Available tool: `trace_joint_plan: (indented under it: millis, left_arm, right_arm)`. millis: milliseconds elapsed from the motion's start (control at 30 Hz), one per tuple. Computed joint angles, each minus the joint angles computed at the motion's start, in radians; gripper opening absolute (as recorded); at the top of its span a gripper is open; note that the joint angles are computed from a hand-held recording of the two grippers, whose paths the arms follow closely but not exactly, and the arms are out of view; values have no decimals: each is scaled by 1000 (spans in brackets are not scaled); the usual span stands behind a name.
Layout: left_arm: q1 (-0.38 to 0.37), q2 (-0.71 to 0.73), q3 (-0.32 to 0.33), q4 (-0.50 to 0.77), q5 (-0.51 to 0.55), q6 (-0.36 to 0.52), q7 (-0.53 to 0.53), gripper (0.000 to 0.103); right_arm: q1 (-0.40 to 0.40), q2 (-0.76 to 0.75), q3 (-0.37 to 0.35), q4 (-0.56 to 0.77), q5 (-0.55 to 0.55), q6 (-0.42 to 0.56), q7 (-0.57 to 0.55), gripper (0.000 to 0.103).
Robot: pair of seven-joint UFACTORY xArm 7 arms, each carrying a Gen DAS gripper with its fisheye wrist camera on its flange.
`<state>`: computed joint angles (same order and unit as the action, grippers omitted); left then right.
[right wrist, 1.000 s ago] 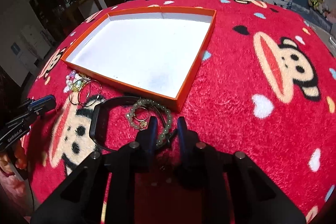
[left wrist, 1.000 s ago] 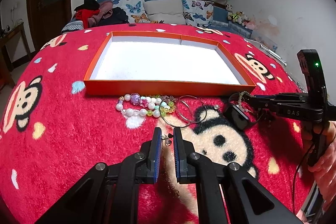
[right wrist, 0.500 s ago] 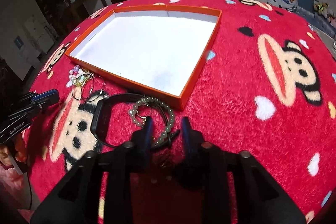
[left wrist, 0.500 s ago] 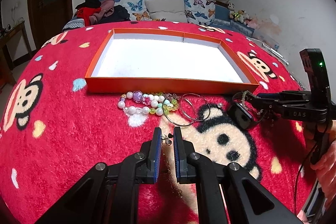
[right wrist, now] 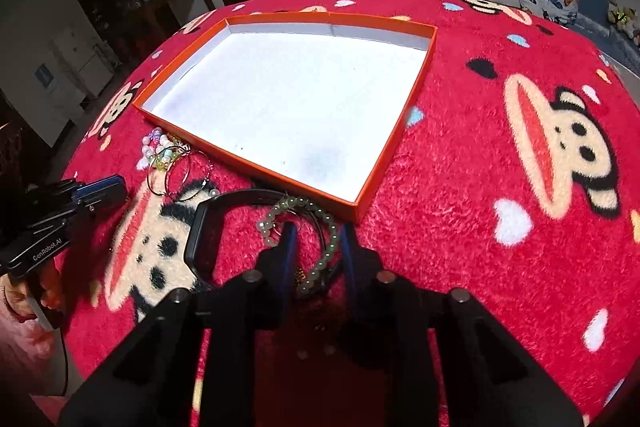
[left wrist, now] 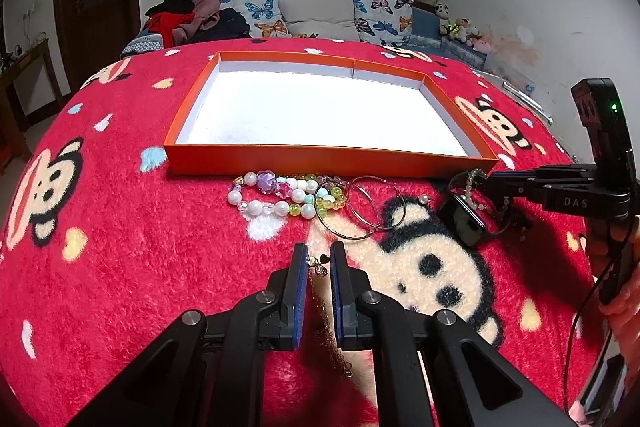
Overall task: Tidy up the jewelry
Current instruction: 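Grasp the gold chain pendant with the left gripper while the right gripper grasps the green bead bracelet, then carry the gold pendant into the box with the left gripper while the right gripper drops the green bracelet inside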
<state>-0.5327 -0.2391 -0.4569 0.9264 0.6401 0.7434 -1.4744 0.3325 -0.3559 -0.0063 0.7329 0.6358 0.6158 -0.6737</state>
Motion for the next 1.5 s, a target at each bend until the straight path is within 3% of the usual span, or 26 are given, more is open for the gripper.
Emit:
trace_joint_plan:
  millis: [100,300,733,1067,1333,1500]
  left_arm:
    - [0,-5,1,-7,-3,1,0,11]
    - [2,-12,0,-14,-5,4,1,11]
    - [29,-90,-22,2,-11,16,41,11]
    - [118,-115,8,95,-27,-31,204,11]
    - [175,-19,85,192,-84,-87,364,11]
    - [185,43,122,236,-104,-64,429,11]
  right_arm:
    - [0,-8,2,-2,-7,3,-6,11]
    - [-3,-7,21,-8,-64,-29,16,8]
    - [72,-127,-35,-11,7,-52,-31,7]
    - [99,-71,-52,93,75,-89,-64,7]
    - [72,73,-17,187,125,-112,-73,7]
    - [39,124,18,206,131,-109,-60,7]
